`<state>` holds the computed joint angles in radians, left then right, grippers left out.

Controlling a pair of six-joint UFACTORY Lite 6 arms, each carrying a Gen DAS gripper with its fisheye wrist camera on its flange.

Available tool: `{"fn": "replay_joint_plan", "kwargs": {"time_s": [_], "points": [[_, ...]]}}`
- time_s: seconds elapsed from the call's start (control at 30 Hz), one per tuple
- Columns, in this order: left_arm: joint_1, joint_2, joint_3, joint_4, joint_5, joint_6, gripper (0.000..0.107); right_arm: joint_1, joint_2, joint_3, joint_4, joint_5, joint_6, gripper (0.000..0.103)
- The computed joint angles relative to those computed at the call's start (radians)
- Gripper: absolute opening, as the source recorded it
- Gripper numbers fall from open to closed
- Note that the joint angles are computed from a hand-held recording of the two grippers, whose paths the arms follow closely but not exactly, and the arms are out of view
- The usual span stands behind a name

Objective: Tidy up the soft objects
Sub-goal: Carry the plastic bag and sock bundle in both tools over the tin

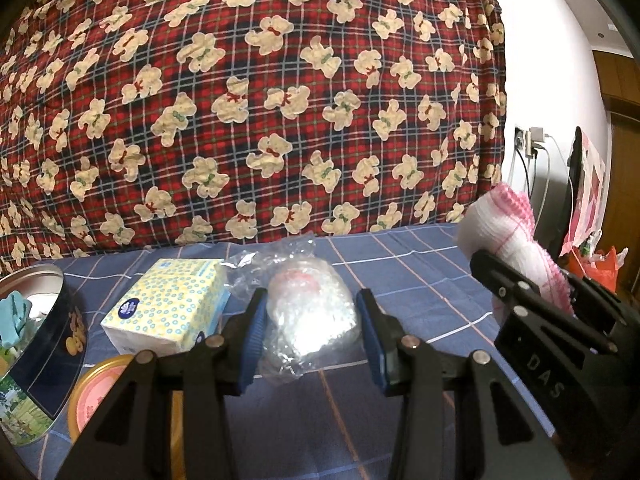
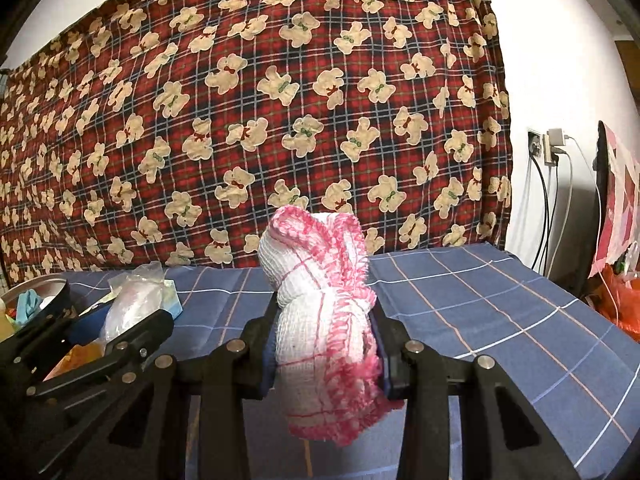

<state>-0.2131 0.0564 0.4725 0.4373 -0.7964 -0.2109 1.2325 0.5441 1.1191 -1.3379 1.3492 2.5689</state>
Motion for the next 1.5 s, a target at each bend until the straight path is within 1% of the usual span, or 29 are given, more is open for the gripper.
{"fn": "replay_joint_plan", "kwargs": {"time_s": [0.13, 0.3, 0.63, 0.93, 1.13, 1.37, 1.5], "points": [[0.019, -0.04, -0.035, 0.032, -0.003, -0.016, 0.043, 0.018, 0.015, 0.022, 0.015, 0.02, -0.003, 0.041], [0.028, -0.047, -0.039, 0.047, -0.002, -0.028, 0.043, 0.032, 0.039, 0.058, 0.027, 0.032, -0.021, 0.041], [0.129, -0.096, -0.088, 0.178, -0.019, -0.096, 0.043, 0.049, 0.066, 0.099, 0.029, 0.035, -0.033, 0.041], [0.249, -0.133, -0.116, 0.313, -0.053, -0.161, 0.043, 0.077, 0.132, 0.199, 0.025, 0.038, -0.057, 0.041], [0.351, -0.14, -0.117, 0.448, -0.08, -0.238, 0.043, 0.079, 0.178, 0.274, 0.018, 0.028, -0.083, 0.041], [0.488, -0.15, -0.099, 0.586, -0.115, -0.303, 0.043, 0.073, 0.249, 0.391, -0.01, -0.001, -0.12, 0.041], [0.563, -0.137, -0.075, 0.632, -0.136, -0.311, 0.043, 0.064, 0.294, 0.467, -0.033, -0.028, -0.138, 0.041]]}}
